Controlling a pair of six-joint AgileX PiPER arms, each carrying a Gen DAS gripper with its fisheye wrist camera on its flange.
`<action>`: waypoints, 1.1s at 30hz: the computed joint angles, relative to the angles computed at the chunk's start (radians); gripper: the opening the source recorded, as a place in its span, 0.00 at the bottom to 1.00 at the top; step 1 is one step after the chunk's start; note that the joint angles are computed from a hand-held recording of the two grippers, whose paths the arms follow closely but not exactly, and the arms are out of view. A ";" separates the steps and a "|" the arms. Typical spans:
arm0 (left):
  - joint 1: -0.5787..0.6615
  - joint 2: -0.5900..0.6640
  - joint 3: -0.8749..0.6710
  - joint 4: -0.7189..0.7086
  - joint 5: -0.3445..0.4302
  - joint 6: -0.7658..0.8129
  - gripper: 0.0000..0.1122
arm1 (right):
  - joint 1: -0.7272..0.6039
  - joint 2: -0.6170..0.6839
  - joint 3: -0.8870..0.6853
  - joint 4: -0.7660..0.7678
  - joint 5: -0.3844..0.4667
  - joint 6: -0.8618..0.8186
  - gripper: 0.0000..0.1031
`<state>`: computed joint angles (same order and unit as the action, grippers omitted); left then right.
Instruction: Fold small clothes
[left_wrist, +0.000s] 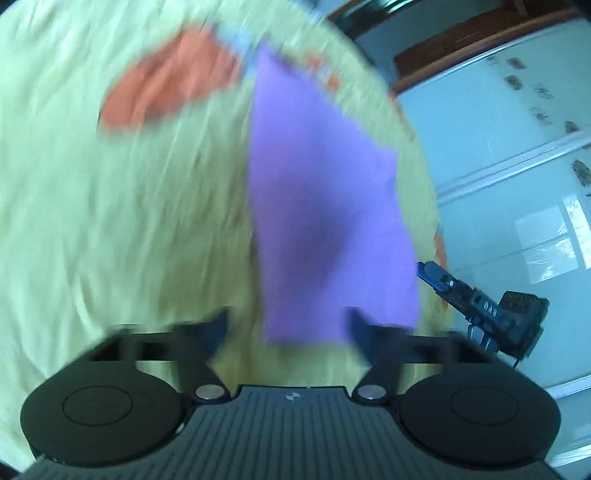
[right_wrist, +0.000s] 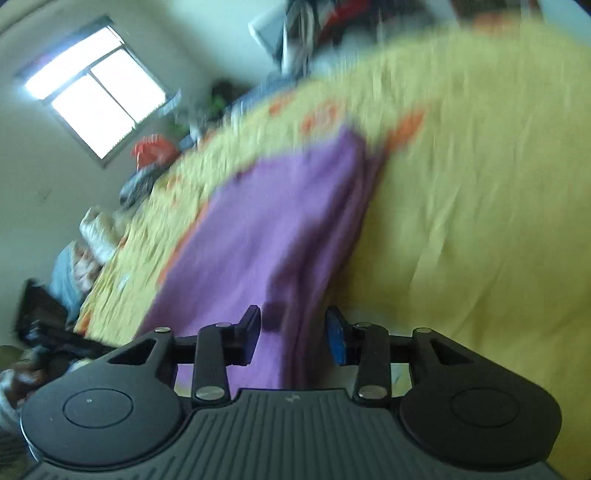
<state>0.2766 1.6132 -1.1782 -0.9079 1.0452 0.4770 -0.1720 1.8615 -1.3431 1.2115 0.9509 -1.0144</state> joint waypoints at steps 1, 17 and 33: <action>-0.008 -0.002 -0.028 -0.013 -0.015 0.032 0.78 | 0.004 0.039 -0.061 0.017 0.000 0.022 0.38; -0.349 0.765 -1.204 0.807 -0.018 -0.547 0.75 | 0.221 0.270 -0.536 -0.443 -0.222 0.443 0.34; -0.366 0.304 -0.489 0.674 -0.360 -0.504 0.82 | 0.313 0.006 -0.131 -0.336 -0.353 0.226 0.38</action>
<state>-0.0891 1.9171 -1.6675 -0.2344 0.6854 -0.0269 0.1413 1.8678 -1.4738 0.8755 0.5981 -0.7882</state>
